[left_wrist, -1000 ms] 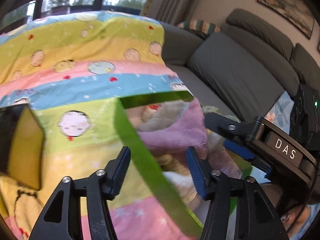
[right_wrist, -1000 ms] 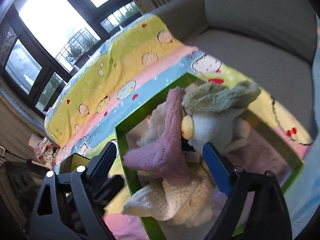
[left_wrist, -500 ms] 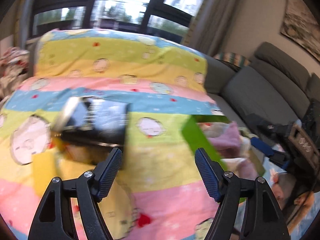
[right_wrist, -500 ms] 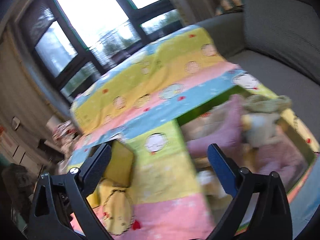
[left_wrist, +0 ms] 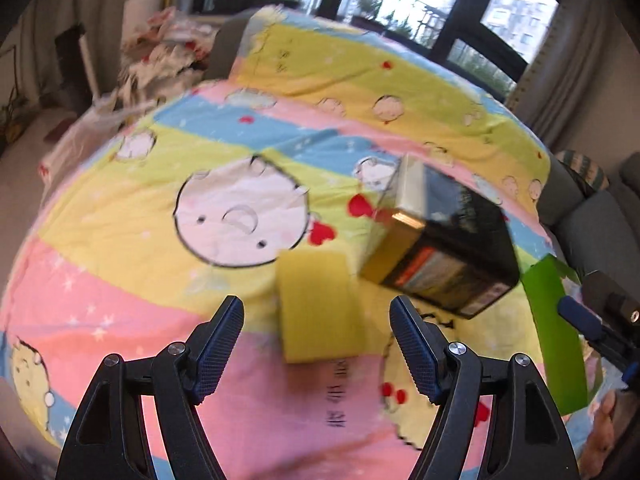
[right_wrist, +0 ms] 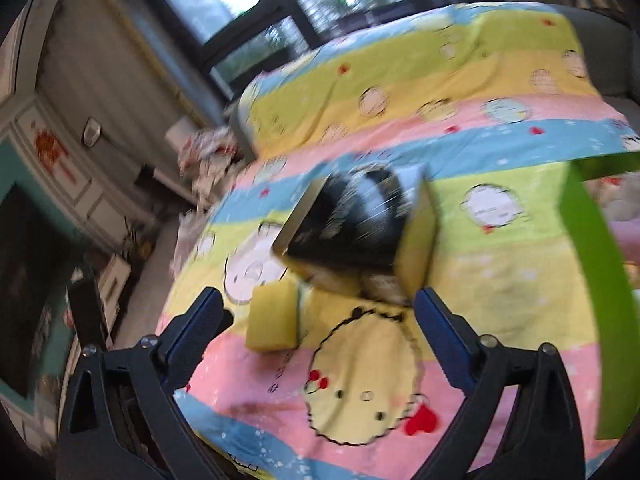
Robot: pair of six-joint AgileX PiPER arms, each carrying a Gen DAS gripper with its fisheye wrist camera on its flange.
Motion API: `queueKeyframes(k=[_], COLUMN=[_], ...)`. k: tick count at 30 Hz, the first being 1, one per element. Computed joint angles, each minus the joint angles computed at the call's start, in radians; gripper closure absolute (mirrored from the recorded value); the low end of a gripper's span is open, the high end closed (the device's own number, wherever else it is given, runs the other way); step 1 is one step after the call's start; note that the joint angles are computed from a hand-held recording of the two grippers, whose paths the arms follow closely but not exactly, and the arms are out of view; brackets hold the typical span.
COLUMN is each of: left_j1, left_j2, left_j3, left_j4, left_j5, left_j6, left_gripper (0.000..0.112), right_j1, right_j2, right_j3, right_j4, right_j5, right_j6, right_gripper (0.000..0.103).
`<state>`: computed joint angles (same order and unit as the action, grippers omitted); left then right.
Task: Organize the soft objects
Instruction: 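Move the right gripper to the yellow sponge and grasp it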
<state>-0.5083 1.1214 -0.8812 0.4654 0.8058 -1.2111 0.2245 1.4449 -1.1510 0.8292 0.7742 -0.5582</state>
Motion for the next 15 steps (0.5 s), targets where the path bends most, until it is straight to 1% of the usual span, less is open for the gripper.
queueKeyframes(k=[1, 3, 4, 6, 7, 8, 9, 11, 12, 14, 15], left_j1=[0.04, 0.119, 0.14, 0.159, 0.171, 0.18, 0.191, 0.219, 0.219, 0.217, 0.211], left_j2=[-0.01, -0.021, -0.015, 0.0, 0.005, 0.008, 0.014, 0.009, 0.005, 0.005, 0.007], left_j3=[0.027, 0.081, 0.097, 0.115, 0.128, 0.135, 0.142, 0.166, 0.175, 0.181, 0.183], left_j4=[-0.05, -0.157, -0.184, -0.211, -0.232, -0.25, -0.274, -0.327, -0.327, -0.313, -0.301], left_j5=[-0.043, -0.12, -0.138, -0.155, -0.175, -0.19, -0.203, -0.245, -0.259, -0.271, -0.278], left_j6=[0.046, 0.153, 0.177, 0.194, 0.218, 0.238, 0.26, 0.305, 0.297, 0.29, 0.285], left_gripper=[0.036, 0.036, 0.036, 0.036, 0.036, 0.036, 0.036, 0.036, 0.036, 0.036, 0.039], right_j1=[0.041, 0.107, 0.139, 0.193, 0.208, 0.215, 0.229, 0.272, 0.283, 0.291, 0.294], right_j2=[0.016, 0.067, 0.09, 0.153, 0.185, 0.219, 0.255, 0.298, 0.314, 0.369, 0.385], right_j3=[-0.002, -0.025, -0.037, -0.074, -0.093, -0.116, -0.146, -0.184, -0.198, -0.249, -0.265], right_j4=[-0.016, -0.058, -0.086, -0.139, -0.149, -0.146, -0.167, -0.256, -0.268, -0.236, -0.23], right_j5=[-0.023, -0.038, -0.048, -0.06, -0.054, -0.04, -0.025, -0.05, -0.052, -0.012, 0.001], right_j6=[0.023, 0.072, 0.108, 0.17, 0.187, 0.201, 0.244, 0.343, 0.355, 0.345, 0.344], right_gripper=[0.015, 0.024, 0.027, 0.039, 0.042, 0.048, 0.05, 0.05, 0.05, 0.05, 0.05])
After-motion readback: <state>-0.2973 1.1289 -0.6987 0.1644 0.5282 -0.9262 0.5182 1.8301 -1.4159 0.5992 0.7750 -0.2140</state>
